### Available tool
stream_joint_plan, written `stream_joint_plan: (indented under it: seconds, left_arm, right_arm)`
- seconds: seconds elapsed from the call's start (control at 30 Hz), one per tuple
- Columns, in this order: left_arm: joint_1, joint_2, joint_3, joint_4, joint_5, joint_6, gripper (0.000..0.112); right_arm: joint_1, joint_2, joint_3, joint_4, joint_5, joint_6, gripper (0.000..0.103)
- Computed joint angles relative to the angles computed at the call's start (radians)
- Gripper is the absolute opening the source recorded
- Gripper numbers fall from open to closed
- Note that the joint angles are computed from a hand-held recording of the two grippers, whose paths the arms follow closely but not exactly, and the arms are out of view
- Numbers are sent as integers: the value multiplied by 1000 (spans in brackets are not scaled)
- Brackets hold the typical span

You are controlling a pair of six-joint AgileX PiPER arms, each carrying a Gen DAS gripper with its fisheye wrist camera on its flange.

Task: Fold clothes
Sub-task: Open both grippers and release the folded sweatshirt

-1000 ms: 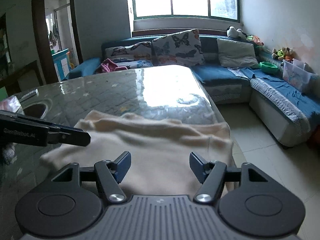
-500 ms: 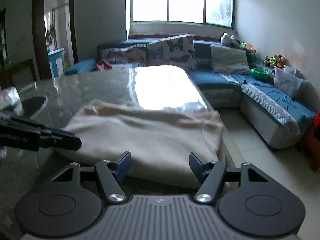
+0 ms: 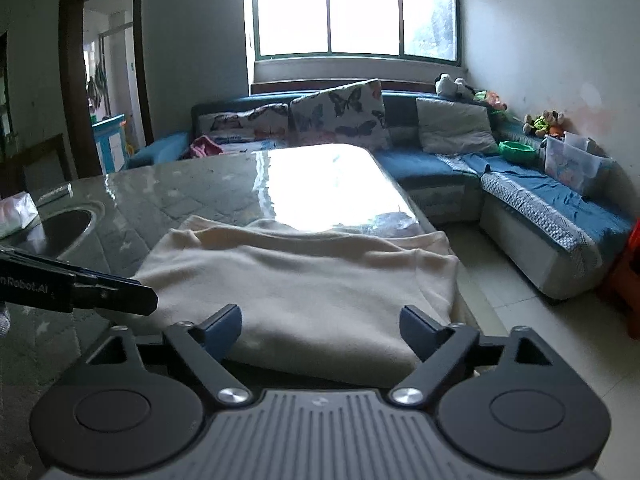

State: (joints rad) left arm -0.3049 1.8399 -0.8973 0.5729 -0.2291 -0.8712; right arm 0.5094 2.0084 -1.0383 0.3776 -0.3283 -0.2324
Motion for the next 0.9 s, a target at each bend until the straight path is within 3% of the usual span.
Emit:
stream_joint_plan:
  seconds: [0.07, 0.2, 0.6, 0.67, 0.9]
  left_arm:
    - [-5, -14, 19, -68, -5, 64, 42]
    - [-13, -42, 54, -148, -13, 140, 51]
    - [-53, -127, 188, -533, -75, 550, 83]
    - [-54, -139, 213, -545, -92, 568, 89]
    - [-59, -176, 290, -580, -150, 601, 103]
  right_arm:
    - [10, -7, 18, 21, -22, -13, 98]
    - [30, -19, 52, 63, -56, -32, 103]
    - [82, -48, 127, 140, -133, -23, 103]
    - [100, -51, 137, 192, -158, -57, 103]
    - [112, -77, 179, 94, -169, 79, 103]
